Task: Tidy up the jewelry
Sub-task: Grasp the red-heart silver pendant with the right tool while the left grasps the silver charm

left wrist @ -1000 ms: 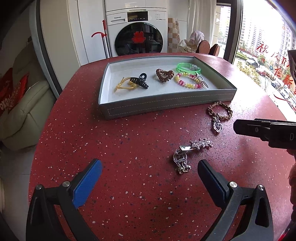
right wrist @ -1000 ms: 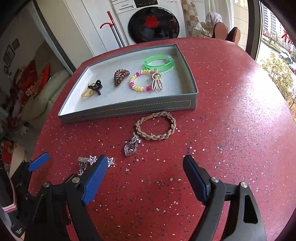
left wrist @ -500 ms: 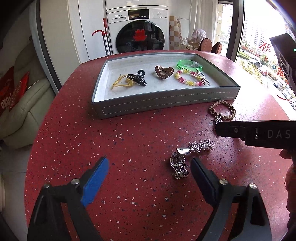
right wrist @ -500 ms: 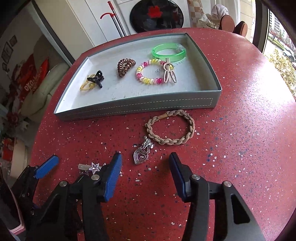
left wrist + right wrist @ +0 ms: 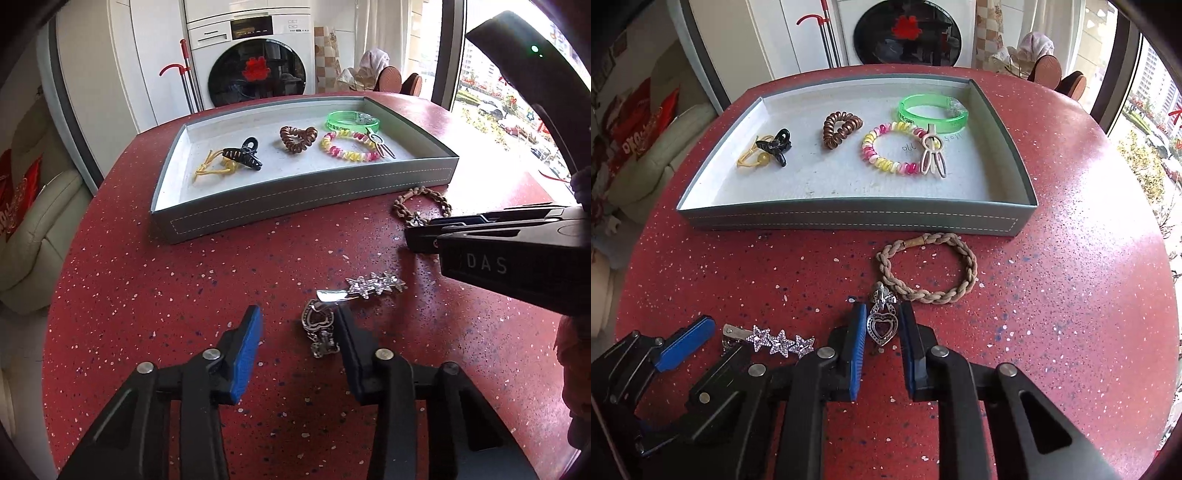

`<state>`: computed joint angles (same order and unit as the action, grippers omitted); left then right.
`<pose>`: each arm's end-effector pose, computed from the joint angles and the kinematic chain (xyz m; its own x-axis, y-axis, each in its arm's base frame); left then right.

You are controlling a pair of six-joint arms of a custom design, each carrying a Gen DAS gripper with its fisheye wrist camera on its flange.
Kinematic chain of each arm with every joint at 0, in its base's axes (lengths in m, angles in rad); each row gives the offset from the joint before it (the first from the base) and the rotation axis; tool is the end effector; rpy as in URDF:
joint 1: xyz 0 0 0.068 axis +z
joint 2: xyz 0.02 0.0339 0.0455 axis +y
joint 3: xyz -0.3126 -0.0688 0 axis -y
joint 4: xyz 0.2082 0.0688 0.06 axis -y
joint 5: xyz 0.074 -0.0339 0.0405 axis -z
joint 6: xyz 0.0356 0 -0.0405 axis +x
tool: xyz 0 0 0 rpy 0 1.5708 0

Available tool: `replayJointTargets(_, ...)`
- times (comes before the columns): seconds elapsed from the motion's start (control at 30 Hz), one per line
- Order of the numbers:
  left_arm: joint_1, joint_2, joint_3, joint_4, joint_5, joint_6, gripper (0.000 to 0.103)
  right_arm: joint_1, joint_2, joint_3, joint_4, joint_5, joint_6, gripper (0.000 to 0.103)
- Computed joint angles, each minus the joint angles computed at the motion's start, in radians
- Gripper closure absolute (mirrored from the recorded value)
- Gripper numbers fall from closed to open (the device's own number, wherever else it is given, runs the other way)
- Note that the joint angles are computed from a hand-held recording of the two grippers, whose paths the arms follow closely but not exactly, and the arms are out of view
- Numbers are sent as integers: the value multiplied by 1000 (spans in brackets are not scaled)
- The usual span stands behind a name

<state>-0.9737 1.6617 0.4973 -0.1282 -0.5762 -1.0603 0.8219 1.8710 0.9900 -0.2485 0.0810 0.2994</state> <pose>0.1365 -0.1663 0.1574 -0.7958 -0.1308 -0.5913 -0.1740 0.9846 0.0164 0.2322 0.2456 0.1907 -0.7966 -0.4252 -0.4297 -0.4935 0.8679 0.0561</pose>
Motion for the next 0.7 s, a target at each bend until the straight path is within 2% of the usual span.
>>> replayJointTargets(0.07,-4,1,5,-4,0,2,56,0,-8,-12,8,-1,-5,84)
replayJointTargets(0.1,-3,-2,0,8,6,8,68,-2,-13,-21,15,-4,-8,84)
replayJointTargets(0.4,-15,-90,-71,25,19,-30,67,-48,-104,-128,95,-86,-4,84)
replayJointTargets(0.7,-27,-209,-115,-35,8,-71,67,-96,-209,-214,140,-159,-13,84)
